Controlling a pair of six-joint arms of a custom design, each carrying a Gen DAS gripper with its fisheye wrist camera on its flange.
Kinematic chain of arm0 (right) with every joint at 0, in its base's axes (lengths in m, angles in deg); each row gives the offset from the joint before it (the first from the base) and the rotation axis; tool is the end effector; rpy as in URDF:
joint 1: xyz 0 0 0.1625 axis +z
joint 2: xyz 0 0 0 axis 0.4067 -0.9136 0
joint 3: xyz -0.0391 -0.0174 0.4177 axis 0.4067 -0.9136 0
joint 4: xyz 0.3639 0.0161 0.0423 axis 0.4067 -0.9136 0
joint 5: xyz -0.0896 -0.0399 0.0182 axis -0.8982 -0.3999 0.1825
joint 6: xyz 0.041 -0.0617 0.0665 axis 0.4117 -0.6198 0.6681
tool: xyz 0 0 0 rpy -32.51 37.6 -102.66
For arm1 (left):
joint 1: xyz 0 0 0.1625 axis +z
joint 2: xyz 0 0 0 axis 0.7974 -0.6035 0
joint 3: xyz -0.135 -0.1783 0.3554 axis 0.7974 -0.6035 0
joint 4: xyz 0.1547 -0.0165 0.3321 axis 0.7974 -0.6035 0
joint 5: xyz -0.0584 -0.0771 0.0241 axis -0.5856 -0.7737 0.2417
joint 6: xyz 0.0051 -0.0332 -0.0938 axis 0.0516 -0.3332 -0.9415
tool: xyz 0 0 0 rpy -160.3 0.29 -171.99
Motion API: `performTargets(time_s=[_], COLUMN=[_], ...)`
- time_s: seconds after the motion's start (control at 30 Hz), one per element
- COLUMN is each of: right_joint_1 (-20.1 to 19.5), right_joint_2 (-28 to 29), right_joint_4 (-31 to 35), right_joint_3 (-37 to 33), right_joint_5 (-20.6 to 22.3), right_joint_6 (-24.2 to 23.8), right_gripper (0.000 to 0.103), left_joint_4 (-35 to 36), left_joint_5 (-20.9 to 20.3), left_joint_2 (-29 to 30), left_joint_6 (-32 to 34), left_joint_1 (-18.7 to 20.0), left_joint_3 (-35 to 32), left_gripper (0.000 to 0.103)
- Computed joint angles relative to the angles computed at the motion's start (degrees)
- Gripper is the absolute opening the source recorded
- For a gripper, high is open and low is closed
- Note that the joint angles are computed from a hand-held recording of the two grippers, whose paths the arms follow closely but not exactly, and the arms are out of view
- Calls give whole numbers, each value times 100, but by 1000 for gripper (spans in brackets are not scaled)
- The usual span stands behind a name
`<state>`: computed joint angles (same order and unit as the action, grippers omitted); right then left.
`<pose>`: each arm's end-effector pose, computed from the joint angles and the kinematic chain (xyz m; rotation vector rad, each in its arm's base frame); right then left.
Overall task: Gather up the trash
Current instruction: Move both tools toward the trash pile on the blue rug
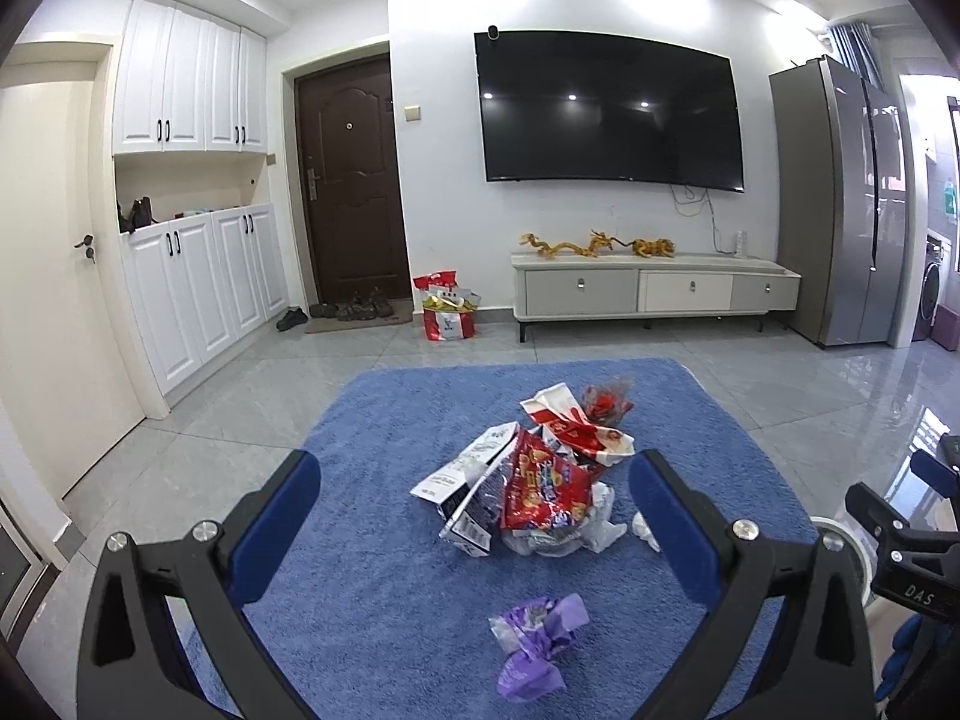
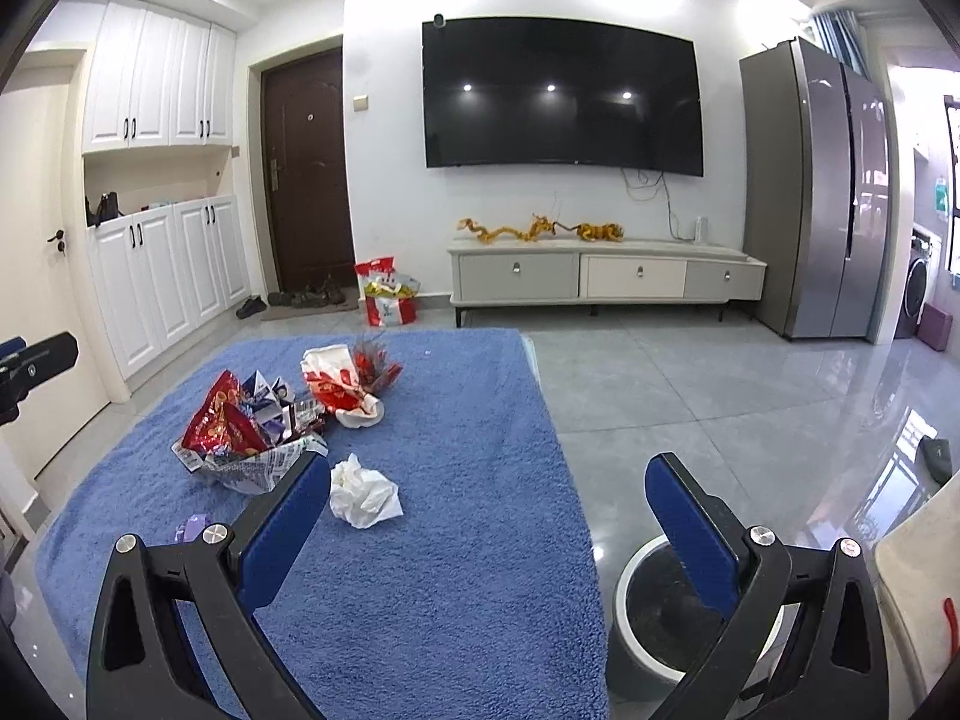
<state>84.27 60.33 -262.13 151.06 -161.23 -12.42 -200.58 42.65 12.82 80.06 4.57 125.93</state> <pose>0.3249 -0.7102 0.1647 0.6701 -2.1679 1.2440 -0.1693 -0.6675 0.3459 0.3924 1.8701 -1.3366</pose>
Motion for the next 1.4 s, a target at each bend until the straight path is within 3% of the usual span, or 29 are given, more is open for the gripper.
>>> performTargets(time_s=[0.4,1.4], right_joint_1=[-2,-88], right_joint_2=[204,780], right_joint_4=[372,1414], right_joint_3=[-446,-1650], right_joint_5=[-38,116], right_joint_6=[90,27], right_gripper=[103,103], left_joint_4=[484,1440], left_joint_5=[-250,-252], left_joint_2=[-17,144], left_joint_6=[-321,-914], left_joint_1=[212,483], left_joint_3=[-233,-720], left_gripper=[103,103])
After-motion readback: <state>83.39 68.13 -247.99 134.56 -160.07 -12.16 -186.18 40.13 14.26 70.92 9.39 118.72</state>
